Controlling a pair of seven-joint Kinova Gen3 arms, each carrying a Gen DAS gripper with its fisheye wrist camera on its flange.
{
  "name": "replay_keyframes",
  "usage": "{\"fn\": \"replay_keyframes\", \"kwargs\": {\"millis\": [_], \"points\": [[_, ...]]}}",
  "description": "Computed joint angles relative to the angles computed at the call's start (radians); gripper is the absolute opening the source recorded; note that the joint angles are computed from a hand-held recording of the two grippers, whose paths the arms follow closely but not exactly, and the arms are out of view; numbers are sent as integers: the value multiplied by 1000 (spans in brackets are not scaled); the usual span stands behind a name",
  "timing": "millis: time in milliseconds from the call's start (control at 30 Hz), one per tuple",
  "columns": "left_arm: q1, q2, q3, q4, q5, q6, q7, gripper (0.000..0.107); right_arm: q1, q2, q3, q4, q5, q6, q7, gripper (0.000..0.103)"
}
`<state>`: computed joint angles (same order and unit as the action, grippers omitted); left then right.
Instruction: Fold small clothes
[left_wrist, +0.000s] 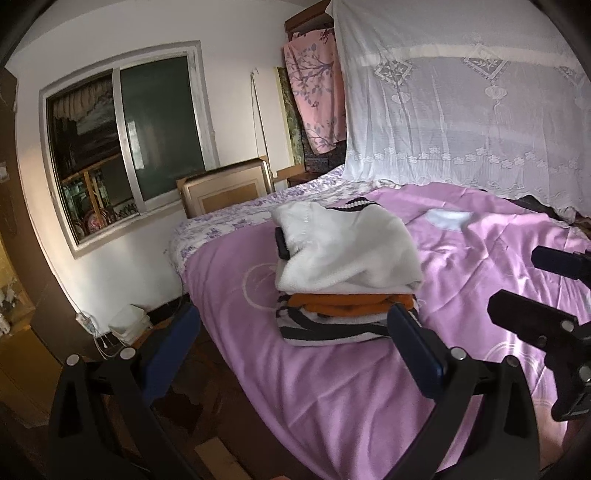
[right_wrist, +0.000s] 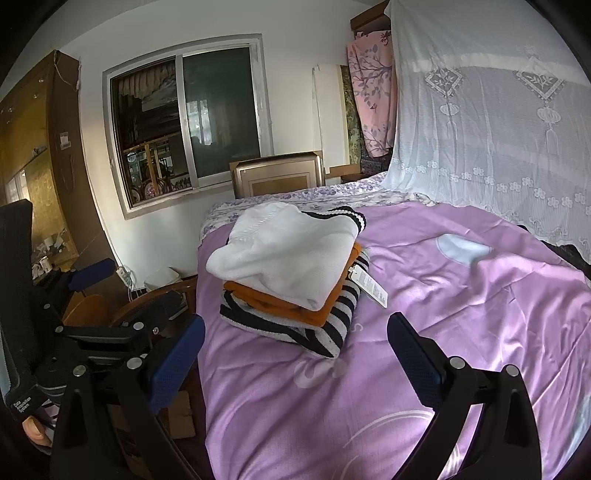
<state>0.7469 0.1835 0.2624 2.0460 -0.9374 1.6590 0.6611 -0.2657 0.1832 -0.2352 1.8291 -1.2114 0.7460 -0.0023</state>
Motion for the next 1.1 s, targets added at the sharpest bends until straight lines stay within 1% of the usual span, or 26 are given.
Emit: {"fn": "replay_keyframes", "kwargs": {"millis": [233,967,1100], "points": [[-14,-19,1,11,6,-30,7,99,2,-3,2,6,-10,4,15,100],[-3,-6,5,7,3,-19,8,98,-3,-10,7,9,-8,8,9,100],[-10,-12,2,14,-3,-36,2,99,-2,-11,7,11,-9,11,10,100]]}}
